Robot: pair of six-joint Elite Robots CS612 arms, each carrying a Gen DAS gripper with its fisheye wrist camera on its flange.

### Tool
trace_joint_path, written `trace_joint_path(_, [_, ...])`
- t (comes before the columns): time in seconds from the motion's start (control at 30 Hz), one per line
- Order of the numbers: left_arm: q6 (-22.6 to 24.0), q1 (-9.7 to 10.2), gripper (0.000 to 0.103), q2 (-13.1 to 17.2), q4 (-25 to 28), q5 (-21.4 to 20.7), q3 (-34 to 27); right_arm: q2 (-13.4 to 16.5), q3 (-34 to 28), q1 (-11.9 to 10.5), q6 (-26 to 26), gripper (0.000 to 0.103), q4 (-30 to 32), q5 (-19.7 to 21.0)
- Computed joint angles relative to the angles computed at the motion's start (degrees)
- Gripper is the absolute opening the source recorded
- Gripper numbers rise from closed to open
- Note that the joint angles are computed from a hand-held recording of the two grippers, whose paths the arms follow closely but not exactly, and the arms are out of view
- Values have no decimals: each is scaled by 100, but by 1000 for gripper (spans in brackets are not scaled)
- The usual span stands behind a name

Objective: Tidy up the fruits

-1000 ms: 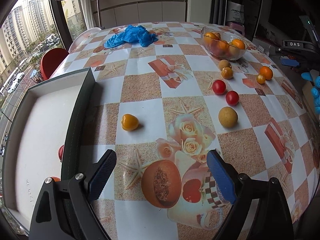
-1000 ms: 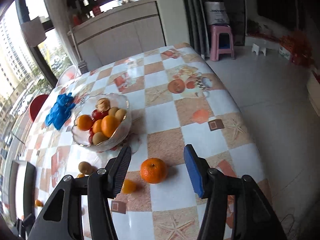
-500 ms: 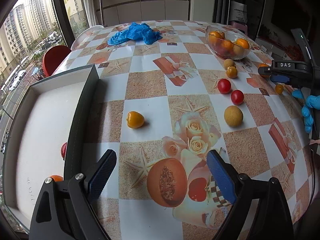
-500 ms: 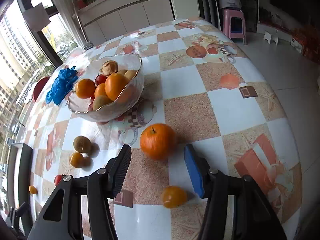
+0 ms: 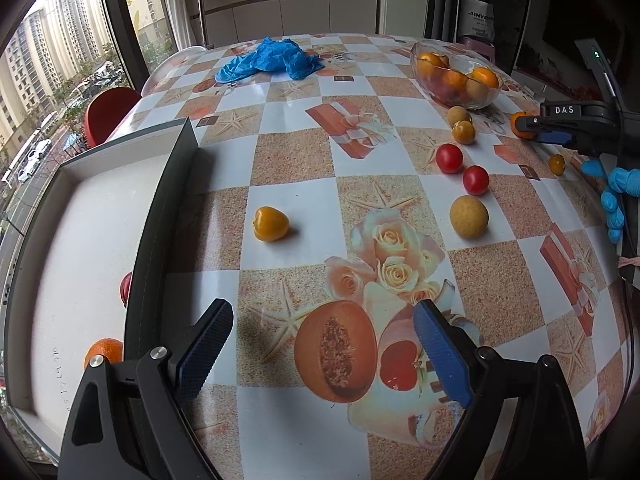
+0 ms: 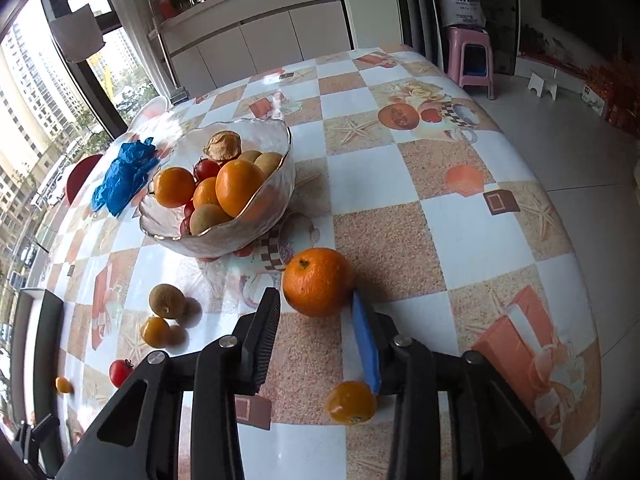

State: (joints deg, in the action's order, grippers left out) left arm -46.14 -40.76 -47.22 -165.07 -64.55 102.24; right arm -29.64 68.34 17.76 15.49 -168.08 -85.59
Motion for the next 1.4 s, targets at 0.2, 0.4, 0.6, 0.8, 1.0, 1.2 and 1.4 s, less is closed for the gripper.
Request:
trace_joint_path(0.2, [-57, 21, 93, -2, 14, -10, 2, 98, -220, 12, 80, 39, 199, -23])
trace_joint_path(0.4, [-138, 31, 93, -18, -13, -16, 37, -188, 336, 49, -65, 39, -454, 243])
trace_joint_path(0.6, [-184, 5, 93, -55, -155, 75, 175, -626, 1272, 218, -584, 39, -827, 365])
trace_joint_path(0.8, [-176, 51, 93, -54, -220, 172, 202, -774, 1942, 459, -1044, 40, -1193, -295])
trace_joint_path(1.0, [-103, 179, 93, 106, 180, 243, -192, -737, 2080, 516, -860, 55, -1523, -613])
trace_joint_path(1.2, [-370, 302, 89, 237, 281, 124, -443, -644, 2000, 533, -591, 68, -1740, -706])
trace_joint_path(1.4, [-29, 285, 38, 297, -201, 30, -451, -594, 1917, 603, -680, 78, -1670, -959])
